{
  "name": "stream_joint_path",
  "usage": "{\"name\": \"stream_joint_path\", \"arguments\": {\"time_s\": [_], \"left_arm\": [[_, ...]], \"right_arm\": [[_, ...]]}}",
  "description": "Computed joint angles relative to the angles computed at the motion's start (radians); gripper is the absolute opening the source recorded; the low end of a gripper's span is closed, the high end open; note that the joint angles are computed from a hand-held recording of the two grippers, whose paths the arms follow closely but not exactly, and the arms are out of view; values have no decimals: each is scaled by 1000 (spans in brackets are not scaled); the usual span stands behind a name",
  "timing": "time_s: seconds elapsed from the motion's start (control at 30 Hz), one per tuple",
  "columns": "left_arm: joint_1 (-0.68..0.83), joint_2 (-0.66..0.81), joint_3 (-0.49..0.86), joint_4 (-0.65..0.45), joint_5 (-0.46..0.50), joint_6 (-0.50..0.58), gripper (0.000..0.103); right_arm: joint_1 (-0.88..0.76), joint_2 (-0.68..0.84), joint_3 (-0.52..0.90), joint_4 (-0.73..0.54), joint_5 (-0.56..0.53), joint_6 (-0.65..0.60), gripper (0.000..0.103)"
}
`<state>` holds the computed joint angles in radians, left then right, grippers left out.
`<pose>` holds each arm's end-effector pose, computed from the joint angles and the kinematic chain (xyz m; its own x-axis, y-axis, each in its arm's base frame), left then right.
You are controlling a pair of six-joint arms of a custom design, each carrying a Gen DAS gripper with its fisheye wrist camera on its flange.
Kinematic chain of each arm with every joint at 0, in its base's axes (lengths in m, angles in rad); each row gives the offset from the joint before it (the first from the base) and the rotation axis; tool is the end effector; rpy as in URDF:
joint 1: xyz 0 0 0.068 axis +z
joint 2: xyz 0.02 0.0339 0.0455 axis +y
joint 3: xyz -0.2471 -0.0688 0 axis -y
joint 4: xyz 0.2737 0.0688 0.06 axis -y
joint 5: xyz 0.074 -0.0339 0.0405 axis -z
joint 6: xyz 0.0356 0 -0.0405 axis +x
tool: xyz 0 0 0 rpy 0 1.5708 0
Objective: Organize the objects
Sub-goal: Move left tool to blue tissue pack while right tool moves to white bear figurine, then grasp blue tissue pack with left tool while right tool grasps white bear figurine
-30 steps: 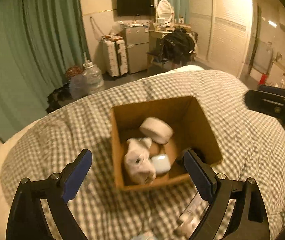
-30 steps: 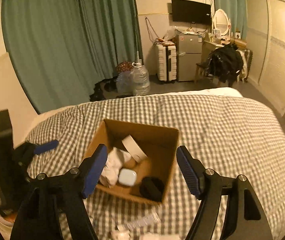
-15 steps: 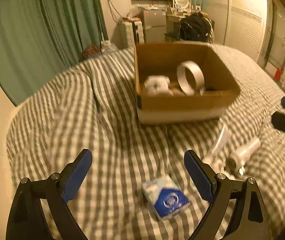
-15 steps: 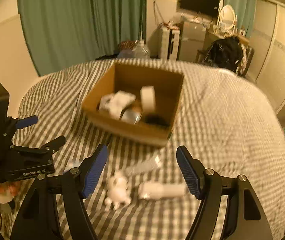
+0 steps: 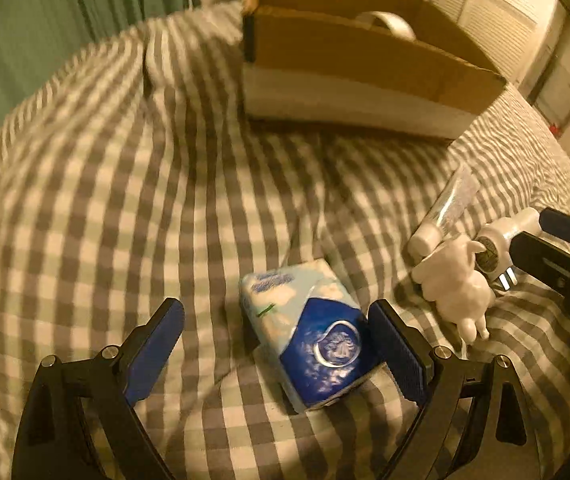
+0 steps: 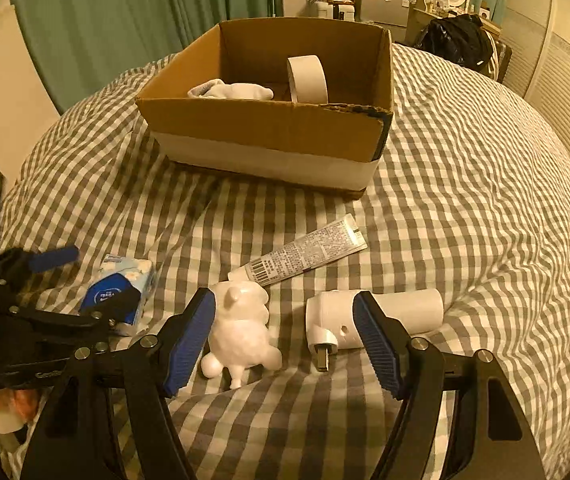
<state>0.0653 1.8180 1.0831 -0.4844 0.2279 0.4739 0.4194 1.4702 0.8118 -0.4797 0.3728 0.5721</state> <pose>0.3609 0.0155 0.1120 -0.8272 0.3914 -0.4032 0.4401 0.8974 -0.0316 0.2732 0.1076 0.1421 -0.8269 0.1834 -0.5316 0.2473 0.9676 -0.0510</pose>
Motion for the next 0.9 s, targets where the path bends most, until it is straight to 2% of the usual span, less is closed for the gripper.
{"name": "stream_joint_path", "arguments": {"time_s": [0.23, 0.3, 0.37, 0.4, 0.43, 0.47, 0.7, 0.8, 0.9], "left_arm": [[-23, 50, 23, -52, 1, 42, 95], [-35, 56, 23, -65, 7, 62, 87], [-37, 66, 31, -90, 31, 82, 62], [-36, 63, 27, -98, 46, 93, 55], [-32, 47, 13, -94, 63, 101, 41], [-29, 33, 2, -90, 74, 106, 35], [22, -101, -87, -21, 93, 82, 31], [39, -121, -100, -5, 84, 82, 31], [58, -74, -45, -14, 65, 62, 31]], "right_arm": [[-16, 66, 29, 15, -44, -21, 71], [-15, 75, 34, 13, -52, -22, 71], [-15, 88, 37, 17, -57, -20, 71], [-16, 92, 38, 17, -60, -17, 71], [-16, 93, 38, 18, -61, -15, 71], [-17, 92, 38, 17, -64, -12, 71], [-4, 136, 74, -3, -71, -23, 71], [-8, 228, 141, -26, -141, -74, 71], [-12, 315, 209, -62, -173, -102, 70]]}}
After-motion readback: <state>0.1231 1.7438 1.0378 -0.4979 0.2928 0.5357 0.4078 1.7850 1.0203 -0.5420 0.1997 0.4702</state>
